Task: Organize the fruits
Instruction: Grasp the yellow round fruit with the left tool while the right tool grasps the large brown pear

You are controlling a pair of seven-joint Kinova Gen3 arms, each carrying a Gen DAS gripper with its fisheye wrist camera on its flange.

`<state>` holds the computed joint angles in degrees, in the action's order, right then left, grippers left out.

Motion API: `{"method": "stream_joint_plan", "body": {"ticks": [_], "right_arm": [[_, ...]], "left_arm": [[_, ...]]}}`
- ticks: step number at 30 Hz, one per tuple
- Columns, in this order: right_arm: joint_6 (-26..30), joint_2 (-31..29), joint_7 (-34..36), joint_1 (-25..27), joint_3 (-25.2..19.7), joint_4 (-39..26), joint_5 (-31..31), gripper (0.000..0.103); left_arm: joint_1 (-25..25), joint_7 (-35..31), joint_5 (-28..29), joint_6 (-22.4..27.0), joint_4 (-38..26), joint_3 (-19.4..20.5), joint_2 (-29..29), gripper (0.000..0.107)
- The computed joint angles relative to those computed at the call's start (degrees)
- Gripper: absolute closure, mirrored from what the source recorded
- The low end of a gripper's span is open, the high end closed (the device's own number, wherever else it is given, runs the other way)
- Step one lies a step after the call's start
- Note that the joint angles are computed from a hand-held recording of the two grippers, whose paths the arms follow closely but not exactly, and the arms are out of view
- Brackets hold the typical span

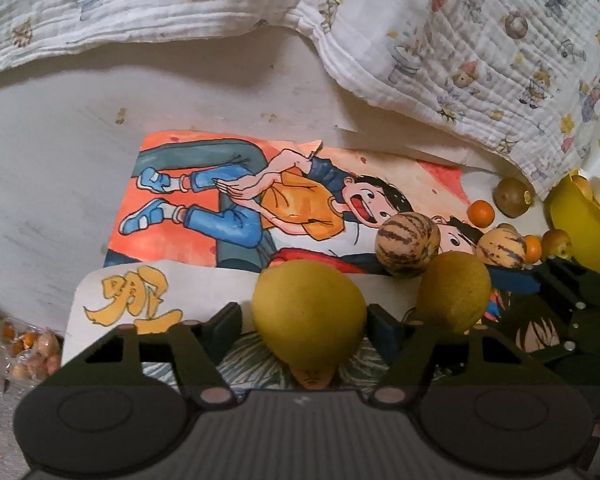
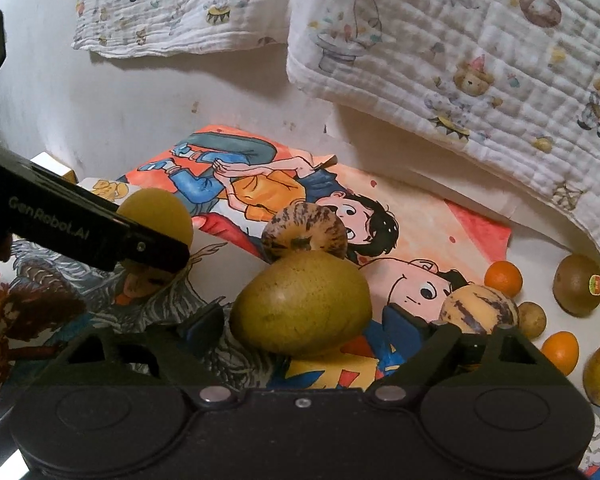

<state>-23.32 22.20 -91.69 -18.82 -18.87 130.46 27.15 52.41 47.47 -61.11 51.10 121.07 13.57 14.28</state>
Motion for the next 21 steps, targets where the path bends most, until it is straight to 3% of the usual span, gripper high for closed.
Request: {"method": "stream_joint_plan", "body": {"ticks": [16,21], "right_arm": [[-0.5,1.8,-6.8,3.0,-2.5,-0.9,3.5,0.029],[-4.0,2.0,-6.3,2.5,-0.9,0.8,3.0,0.031]], "left_arm": [[0.7,2.1,0.2,1.2,-0.8,-0.1,0.6,0.043],[1.9,3.8,0.1,2.8,-1.0,0.2,1.0,0.044]]}}
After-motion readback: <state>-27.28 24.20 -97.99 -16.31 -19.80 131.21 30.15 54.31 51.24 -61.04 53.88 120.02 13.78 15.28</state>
